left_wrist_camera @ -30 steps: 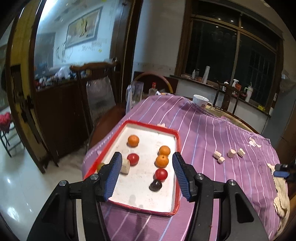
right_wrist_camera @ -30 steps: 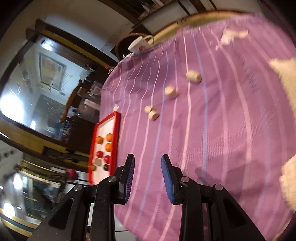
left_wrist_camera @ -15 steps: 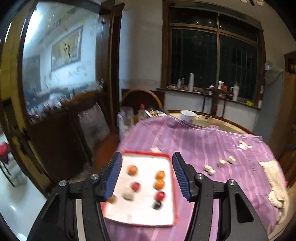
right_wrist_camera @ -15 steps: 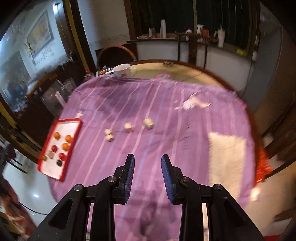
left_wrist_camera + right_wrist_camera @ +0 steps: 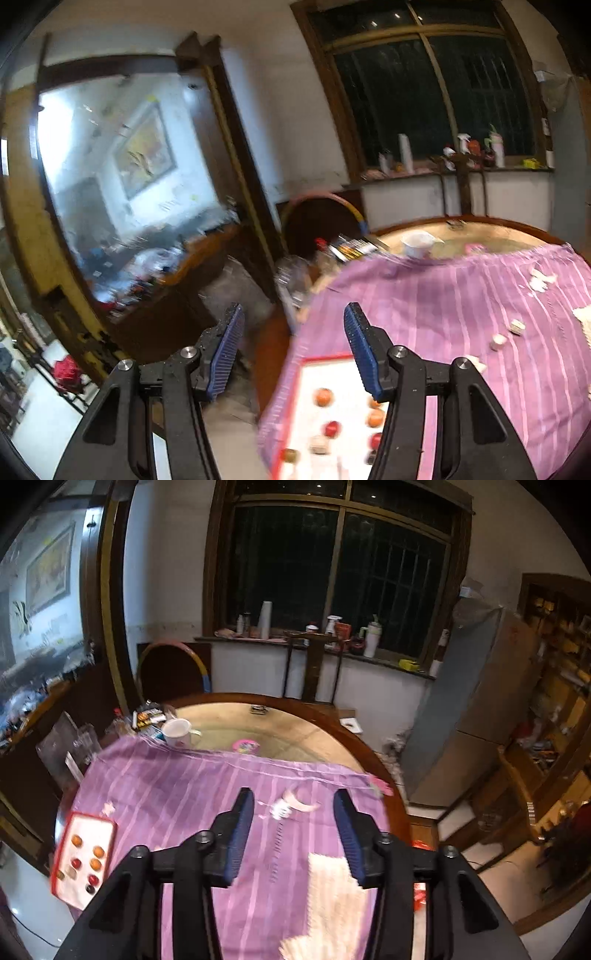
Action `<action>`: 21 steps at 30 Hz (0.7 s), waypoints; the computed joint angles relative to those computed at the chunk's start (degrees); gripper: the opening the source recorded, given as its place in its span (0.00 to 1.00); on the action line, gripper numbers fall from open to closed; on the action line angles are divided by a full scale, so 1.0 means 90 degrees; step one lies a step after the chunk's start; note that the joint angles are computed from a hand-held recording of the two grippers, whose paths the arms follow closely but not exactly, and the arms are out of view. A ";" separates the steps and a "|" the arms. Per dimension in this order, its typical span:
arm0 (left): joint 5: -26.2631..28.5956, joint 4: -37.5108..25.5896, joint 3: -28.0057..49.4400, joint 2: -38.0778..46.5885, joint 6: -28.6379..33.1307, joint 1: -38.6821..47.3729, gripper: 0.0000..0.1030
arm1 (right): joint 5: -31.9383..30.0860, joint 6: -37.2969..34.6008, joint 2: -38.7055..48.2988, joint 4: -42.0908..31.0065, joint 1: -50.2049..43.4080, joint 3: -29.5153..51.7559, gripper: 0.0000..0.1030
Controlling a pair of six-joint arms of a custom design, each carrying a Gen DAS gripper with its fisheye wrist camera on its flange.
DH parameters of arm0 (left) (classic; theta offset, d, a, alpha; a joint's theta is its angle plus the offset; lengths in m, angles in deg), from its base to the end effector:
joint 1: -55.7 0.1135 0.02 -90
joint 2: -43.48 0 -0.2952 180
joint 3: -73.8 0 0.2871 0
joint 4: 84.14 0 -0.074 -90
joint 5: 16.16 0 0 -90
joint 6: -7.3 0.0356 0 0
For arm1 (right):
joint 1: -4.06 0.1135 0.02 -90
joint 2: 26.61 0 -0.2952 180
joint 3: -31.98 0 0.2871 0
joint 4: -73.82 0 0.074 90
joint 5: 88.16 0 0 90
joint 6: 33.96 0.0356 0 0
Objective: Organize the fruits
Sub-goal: 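Swing both open tools back over the cloth toward the wooden cylinders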
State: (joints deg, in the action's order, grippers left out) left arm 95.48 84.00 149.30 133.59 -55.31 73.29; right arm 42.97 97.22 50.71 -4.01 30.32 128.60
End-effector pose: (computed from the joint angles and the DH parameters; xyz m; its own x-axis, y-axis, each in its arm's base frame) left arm 0.3798 0.1066 0.2885 -0.3617 0.3339 -0.8704 0.2255 0.9373 0.2659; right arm 0.2604 0.1024 0.4104 -0.5924 0.2608 -0.7623 0.4846 0.8712 -0.0785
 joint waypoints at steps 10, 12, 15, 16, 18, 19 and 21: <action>-0.0379 0.0067 -0.0158 0.2127 -0.0291 -0.1718 0.54 | -0.3323 -0.1072 0.2551 0.6202 -0.1186 -0.3333 0.53; -0.0491 0.0109 -0.0042 0.2622 -0.0382 -0.1989 0.54 | -0.3760 -0.0900 0.3274 0.7202 -0.1306 -0.3439 0.53; -0.0641 0.0239 0.0056 0.3125 -0.0491 -0.2268 0.54 | -0.4362 -0.0690 0.4069 0.8064 -0.1426 -0.3311 0.53; -0.0662 0.0248 0.0142 0.3321 -0.0546 -0.2364 0.54 | -0.4587 -0.0623 0.4395 0.8268 -0.1456 -0.3134 0.52; -0.0655 0.0226 0.0333 0.3643 -0.0609 -0.2506 0.54 | -0.4520 -0.0755 0.4745 0.8231 -0.1361 -0.2769 0.52; -0.0661 0.0213 0.0394 0.3736 -0.0629 -0.2558 0.54 | -0.4349 -0.0864 0.4867 0.8139 -0.1291 -0.2579 0.52; -0.0661 0.0227 0.0503 0.3922 -0.0665 -0.2676 0.54 | -0.4123 -0.1097 0.5153 0.8096 -0.1162 -0.2226 0.52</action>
State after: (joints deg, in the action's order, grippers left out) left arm 89.53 86.04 153.82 168.89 -61.29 49.20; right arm 5.86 87.35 97.08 68.85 19.86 108.57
